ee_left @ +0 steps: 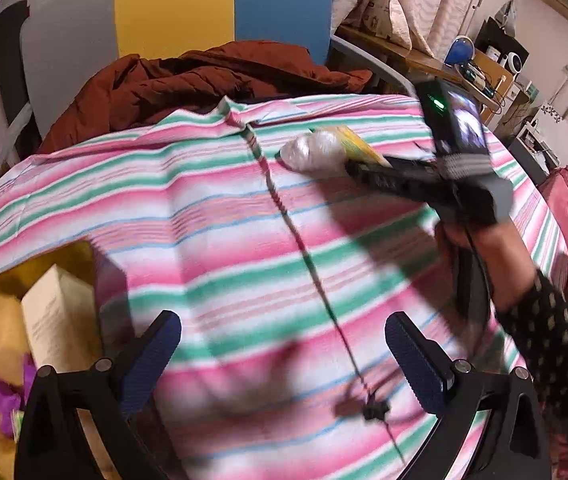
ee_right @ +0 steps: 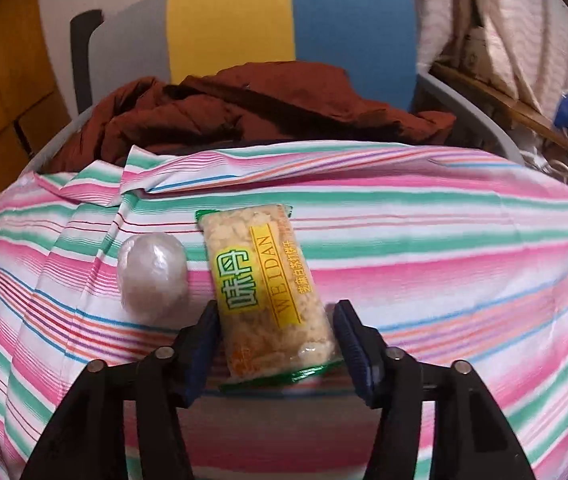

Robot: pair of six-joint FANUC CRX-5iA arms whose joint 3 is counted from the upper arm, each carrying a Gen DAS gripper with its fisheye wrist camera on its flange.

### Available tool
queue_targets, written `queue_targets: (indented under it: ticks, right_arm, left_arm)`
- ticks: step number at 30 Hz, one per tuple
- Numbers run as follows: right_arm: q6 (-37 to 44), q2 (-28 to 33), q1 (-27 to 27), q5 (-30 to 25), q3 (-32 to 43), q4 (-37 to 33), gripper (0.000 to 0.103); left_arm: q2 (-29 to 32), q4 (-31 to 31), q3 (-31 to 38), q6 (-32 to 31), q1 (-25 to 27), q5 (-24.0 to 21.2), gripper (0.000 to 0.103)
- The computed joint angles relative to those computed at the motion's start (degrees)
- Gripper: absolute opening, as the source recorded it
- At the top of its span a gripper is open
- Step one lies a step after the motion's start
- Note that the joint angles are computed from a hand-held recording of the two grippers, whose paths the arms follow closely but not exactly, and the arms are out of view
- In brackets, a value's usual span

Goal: Organize objects
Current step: 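Grasp the small clear plastic bag with the left gripper while the right holds the packet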

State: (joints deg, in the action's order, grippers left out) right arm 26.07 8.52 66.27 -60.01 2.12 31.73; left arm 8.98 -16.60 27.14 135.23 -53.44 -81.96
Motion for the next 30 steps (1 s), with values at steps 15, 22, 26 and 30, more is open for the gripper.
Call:
queue_targets:
  ticks: [15, 22, 26, 30]
  right_arm:
    - [-18.2, -4.5, 3.8, -8.7, -7.9, 8.5, 0.052]
    - [-20.4, -4.8, 4.0, -9.0, -9.0, 9.7, 0.052]
    - [-20.8, -4.6, 4.1, -9.3, -9.0, 10.0, 0.052]
    - [-21.1, -4.5, 4.3, -9.5, -9.1, 10.4, 0.052]
  left_arm:
    - [14.5, 1.4, 13.9, -2.8, 7.0, 5.4, 0.103]
    - [18.6, -0.8, 17.9, -5.2, 7.6, 6.8, 0.103]
    - [19.2, -3.0, 17.3, -4.7, 6.7, 7.7, 0.097]
    - [20.5, -8.7, 19.0, -3.8, 4.6, 5.2, 0.076]
